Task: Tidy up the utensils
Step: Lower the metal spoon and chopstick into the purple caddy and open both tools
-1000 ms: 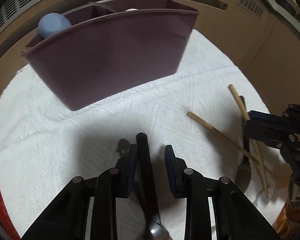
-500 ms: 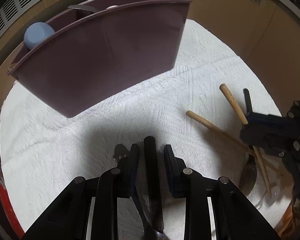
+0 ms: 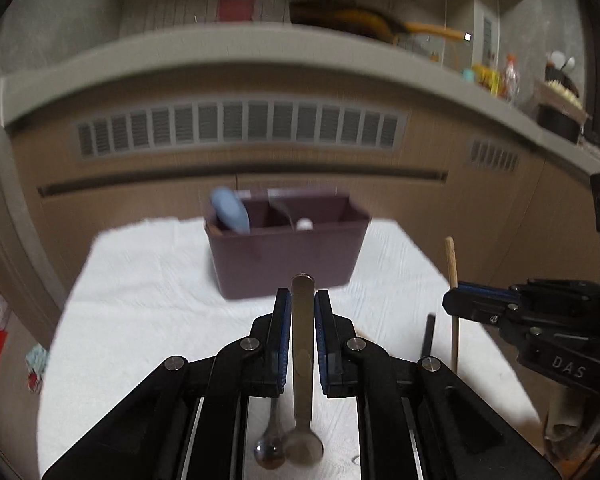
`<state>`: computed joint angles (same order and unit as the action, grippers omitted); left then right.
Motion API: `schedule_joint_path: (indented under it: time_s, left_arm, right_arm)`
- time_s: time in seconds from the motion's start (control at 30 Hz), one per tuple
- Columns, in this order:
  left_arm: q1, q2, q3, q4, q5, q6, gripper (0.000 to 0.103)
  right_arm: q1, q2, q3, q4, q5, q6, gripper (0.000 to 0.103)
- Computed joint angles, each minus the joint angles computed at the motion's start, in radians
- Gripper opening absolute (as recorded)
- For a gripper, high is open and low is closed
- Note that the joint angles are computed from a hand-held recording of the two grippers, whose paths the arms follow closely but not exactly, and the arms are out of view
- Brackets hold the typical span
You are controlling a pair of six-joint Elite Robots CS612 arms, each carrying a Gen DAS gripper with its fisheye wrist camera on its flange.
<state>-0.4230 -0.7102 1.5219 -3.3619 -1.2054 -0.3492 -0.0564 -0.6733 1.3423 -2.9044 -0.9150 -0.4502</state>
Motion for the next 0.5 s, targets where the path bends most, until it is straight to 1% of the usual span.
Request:
schedule_joint_path:
  time_s: [0.03,0.1,0.17,0.27,0.4,0.47,0.5]
  left_arm:
    - [-0.007,-0.013,0.018,-0.042,0.017,0.008,0.012]
    - [-0.016,-0.027,0.043,-0.109,0.039,0.025,0.012]
    - [-0.011,-0.035,0.032,-0.134,0.033,0.050,0.012]
    - [-0.015,-0.044,0.012,-0.176,0.059,0.102,0.012]
    - [-0.014,-0.048,-0.049,-0.241,0.109,0.202,0.012]
    - [-0.003,-0.037,-0.098,-0.259,0.106,0.242,0.012]
    - [0.002,-0.030,-0.122,-0.268,0.105,0.256,0.012]
  right_arm:
    - [-0.003,-0.012,0.018,-0.039,0.011,0.010,0.006]
    - [-0.005,-0.027,0.037,-0.083,0.024,0.021,0.006]
    - [-0.006,-0.043,0.056,-0.139,0.034,0.024,0.006]
    - [-0.003,-0.054,0.054,-0.190,0.036,0.022,0.006]
    - [0.004,-0.049,-0.015,-0.273,0.042,0.069,0.006]
    - [0.010,-0.034,-0.072,-0.325,0.033,0.108,0.006]
    - [0.012,-0.030,-0.093,-0.332,0.034,0.120,0.006]
